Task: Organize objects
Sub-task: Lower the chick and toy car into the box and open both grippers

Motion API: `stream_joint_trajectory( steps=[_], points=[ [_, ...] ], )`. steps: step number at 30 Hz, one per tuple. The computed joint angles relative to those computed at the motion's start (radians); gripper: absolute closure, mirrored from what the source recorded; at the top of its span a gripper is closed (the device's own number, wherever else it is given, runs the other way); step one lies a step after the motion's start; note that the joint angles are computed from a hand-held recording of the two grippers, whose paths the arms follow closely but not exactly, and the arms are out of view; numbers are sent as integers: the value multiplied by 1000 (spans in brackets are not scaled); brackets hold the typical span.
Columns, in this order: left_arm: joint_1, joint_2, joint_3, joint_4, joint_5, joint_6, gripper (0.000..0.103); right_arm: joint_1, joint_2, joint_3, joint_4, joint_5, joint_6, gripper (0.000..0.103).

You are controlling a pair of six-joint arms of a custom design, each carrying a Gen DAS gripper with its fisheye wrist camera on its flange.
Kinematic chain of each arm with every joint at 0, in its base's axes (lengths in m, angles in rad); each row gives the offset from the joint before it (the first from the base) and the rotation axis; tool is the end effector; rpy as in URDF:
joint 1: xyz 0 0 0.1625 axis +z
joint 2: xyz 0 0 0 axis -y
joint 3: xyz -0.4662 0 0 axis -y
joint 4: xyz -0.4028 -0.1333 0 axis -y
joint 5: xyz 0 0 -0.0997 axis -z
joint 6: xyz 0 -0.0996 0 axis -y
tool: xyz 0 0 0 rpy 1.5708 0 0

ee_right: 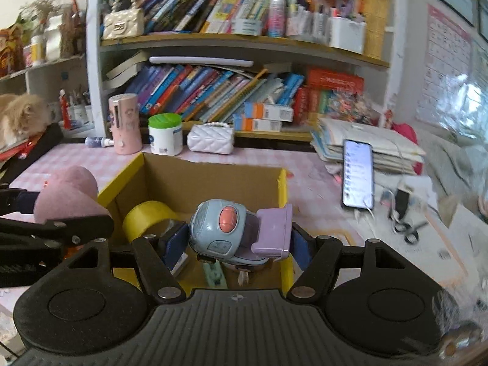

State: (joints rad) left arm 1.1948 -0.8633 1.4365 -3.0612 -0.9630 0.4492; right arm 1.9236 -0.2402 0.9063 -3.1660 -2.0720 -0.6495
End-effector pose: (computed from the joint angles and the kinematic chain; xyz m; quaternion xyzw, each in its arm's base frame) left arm -0.1047 -0.7832 0.3278 0.2217 0.8369 -0.4123 0.2836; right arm 0.3909 -0.8143 0.0521 0.3187 -0.8130 0.3965 0.2834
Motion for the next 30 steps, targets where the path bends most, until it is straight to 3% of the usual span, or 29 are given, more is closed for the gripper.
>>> stream_joint_trajectory(
  steps=[5,15,23,30],
  points=[
    [7,49,-59,65,60,-12,36,-19,72,-160,142,17,-84,36],
    [14,109,-120,85,139,33,37,-49,147,-334,346,29,-120,36],
    [13,105,-96,19,139,64,35,-56,206,-466,505,36,-141,36],
    [8,65,-31,-57,106,24,25,-55,233,-529,593,57,-166,35]
  ],
)
